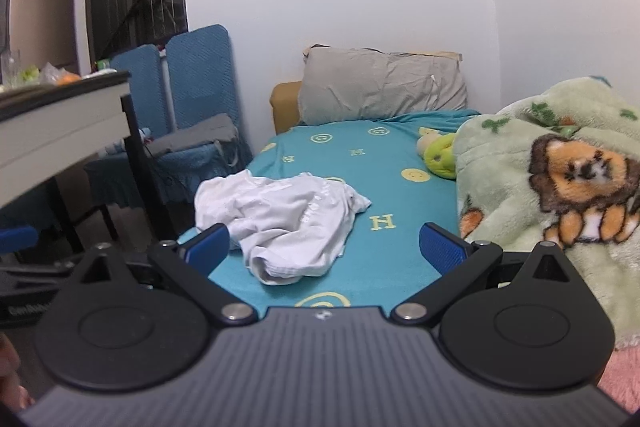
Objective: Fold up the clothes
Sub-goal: 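Move both tools toward the crumpled white T-shirt on the bed, then grasp the white T-shirt fabric with the left gripper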
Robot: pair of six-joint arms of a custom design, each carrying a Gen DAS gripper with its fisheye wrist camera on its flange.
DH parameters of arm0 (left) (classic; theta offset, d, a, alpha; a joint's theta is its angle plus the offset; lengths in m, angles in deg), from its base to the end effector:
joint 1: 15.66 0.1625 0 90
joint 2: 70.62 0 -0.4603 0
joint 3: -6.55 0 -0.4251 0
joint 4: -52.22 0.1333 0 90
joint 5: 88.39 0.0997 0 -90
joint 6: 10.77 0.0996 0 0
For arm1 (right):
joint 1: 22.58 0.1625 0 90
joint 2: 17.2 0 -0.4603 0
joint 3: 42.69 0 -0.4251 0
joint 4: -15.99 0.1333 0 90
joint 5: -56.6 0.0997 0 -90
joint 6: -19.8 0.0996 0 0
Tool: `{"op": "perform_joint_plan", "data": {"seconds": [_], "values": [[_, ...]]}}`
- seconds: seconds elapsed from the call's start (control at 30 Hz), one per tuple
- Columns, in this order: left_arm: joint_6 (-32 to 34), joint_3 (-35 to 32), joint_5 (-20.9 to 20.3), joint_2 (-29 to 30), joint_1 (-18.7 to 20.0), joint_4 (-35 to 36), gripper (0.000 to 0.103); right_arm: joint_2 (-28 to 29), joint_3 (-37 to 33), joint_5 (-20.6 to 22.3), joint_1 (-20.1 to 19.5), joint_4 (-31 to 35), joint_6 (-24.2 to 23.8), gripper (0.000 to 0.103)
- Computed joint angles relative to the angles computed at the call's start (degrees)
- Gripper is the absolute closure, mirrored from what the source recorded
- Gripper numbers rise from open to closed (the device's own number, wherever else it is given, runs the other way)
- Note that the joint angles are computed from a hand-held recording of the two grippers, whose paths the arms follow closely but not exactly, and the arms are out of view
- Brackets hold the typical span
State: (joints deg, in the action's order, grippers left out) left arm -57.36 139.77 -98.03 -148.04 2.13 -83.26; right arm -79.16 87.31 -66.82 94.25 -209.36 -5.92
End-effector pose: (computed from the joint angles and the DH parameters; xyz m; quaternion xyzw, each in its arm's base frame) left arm -0.3428 -0.3531 0.2259 0.2253 0.7291 -0.5181 0.3862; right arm 0.2914 -0.4023 0.2344 0.2100 -0.7854 0.5331 0.2342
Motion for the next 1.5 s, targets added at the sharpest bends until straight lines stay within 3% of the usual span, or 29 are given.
{"op": "perform_joint_plan", "data": {"seconds": [0.13, 0.17, 0.27, 0.33, 0.4, 0.5, 0.67, 0.77, 0.9, 1.07, 1.17, 1.33, 1.5], "values": [[3.12, 0.26, -0.96, 0.32, 0.29, -5.21, 0.0, 0.72, -0.49, -1.34, 0.49, -0.81, -0.79, 0.001], [3.55, 0.17, -1.25, 0.44, 0.5, -6.01, 0.0, 1.09, -0.49, -1.55, 0.64, -1.56, -1.37, 0.005], [5.03, 0.43, -1.38, 0.82, 0.59, -8.3, 0.0, 1.6, -0.56, -2.16, 0.82, -2.16, -2.15, 0.035], [3.91, 0.41, -1.11, 0.76, 0.49, -6.67, 0.0, 1.24, -0.22, -1.37, 0.23, -1.37, -0.74, 0.045], [2.19, 0.25, -0.9, 0.6, 0.45, -4.24, 0.0, 1.3, 0.03, -0.99, 0.0, -1.67, -0.29, 0.068], [3.6, 0.29, -1.42, 1.0, 0.69, -6.41, 0.0, 1.62, -0.63, -0.84, 0.33, -2.62, -0.81, 0.084], [9.74, 0.71, -3.28, 2.39, 1.54, -14.73, 0.0, 1.82, -2.81, 0.36, 1.36, -4.37, -0.62, 0.084], [13.33, 0.7, -4.67, 3.67, 2.19, -18.26, 0.0, 2.97, -6.12, -0.55, 2.54, -7.9, -5.08, 0.083], [16.6, 0.6, -5.95, 5.16, 3.01, -21.26, 0.0, 0.68, -7.87, -0.33, 1.75, -0.17, -1.35, 0.083], [24.14, 0.4, -8.97, 7.2, 4.49, -28.55, 0.0, 0.04, -5.7, -0.77, -0.06, 2.85, 1.74, 0.083], [27.73, -1.49, -11.37, 8.88, 6.73, -28.79, 0.001, -0.02, -4.3, -1.75, -0.3, 2.74, 2.84, 0.083], [30.8, -6.85, -19.42, 11.61, 12.51, -26.57, 0.005, -2.49, -2.53, 0.69, -1.54, 4.28, 6.07, 0.083], [36.66, -11.4, -18.28, 17.06, 16.21, -30.0, 0.004, -2.98, -3.03, 0.14, -2.77, 4.76, 4.62, 0.082]]}}
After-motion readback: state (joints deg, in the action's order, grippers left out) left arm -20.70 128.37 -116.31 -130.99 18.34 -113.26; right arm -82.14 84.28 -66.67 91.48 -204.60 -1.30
